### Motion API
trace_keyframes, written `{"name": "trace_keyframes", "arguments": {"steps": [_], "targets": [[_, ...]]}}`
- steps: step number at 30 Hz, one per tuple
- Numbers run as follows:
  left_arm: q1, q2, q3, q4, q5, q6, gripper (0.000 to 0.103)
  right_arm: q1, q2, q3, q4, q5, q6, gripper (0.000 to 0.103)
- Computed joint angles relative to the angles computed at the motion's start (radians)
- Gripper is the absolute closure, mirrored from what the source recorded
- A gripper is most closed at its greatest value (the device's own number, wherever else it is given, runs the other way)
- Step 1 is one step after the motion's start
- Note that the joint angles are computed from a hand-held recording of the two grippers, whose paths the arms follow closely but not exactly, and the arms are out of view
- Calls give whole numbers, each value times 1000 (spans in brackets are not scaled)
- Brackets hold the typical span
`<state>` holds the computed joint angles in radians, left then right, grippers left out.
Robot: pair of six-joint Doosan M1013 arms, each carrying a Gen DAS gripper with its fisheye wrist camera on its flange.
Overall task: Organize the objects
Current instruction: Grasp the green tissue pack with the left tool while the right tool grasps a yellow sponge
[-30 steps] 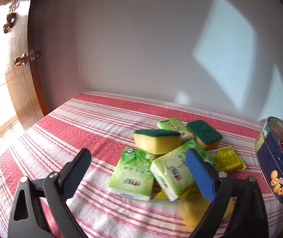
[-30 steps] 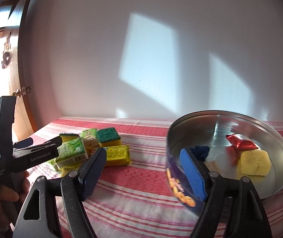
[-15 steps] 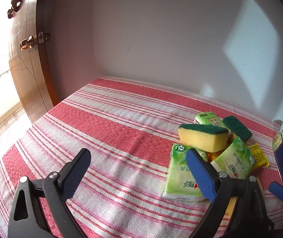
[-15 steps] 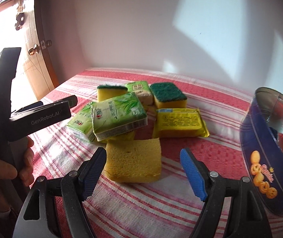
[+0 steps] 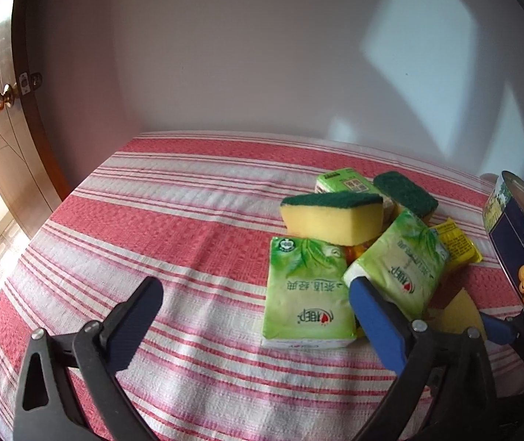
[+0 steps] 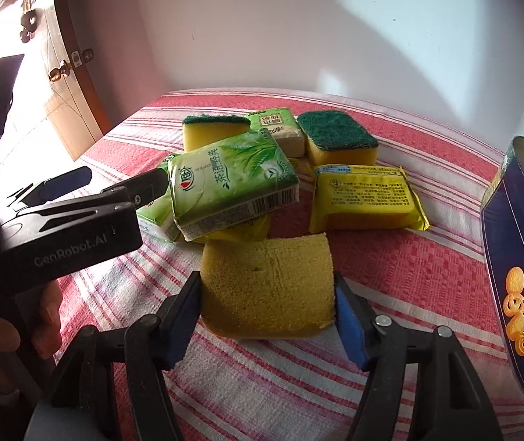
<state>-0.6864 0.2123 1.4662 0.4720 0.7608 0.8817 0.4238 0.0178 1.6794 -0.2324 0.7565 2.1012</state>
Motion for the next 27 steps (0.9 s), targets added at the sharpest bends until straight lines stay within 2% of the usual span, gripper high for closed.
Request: {"name": "trace_keyframes", "arguments": {"steps": [7,10,11,14,17,19,20,21,24,27], "targets": [[12,35,-42,-111,59,80,1,-35,-59,59,28,-53,-16,35],[8,80,-98,-125,164,99,1,-42,-67,69,23,-69,11,35],[7,87,-106,-127,172,99,1,-42,-67,69,26,-71,10,35],[8,90,-110,-123,165,68,9,-42,-71,72,24,-82,5,35],[10,89,-109,-126,163,61,13,-37,-71,70,11,-86,13,35],[10,84,-101,-126,144,70,24,-38,-71,71,14,-90,10,35],[9,79,-95,-118,134,66,40,-39,-73,73,16,-97,11,35],[9,76,-91,-111,127,58,50,-41,-77,78,16,-108,11,35],[12,60,-73,-109,109,7,51,-34,-88,88,-35,-137,50,35],[14,14,-13,-45,18,-123,51,-37,-100,99,-60,-178,76,35]]}}
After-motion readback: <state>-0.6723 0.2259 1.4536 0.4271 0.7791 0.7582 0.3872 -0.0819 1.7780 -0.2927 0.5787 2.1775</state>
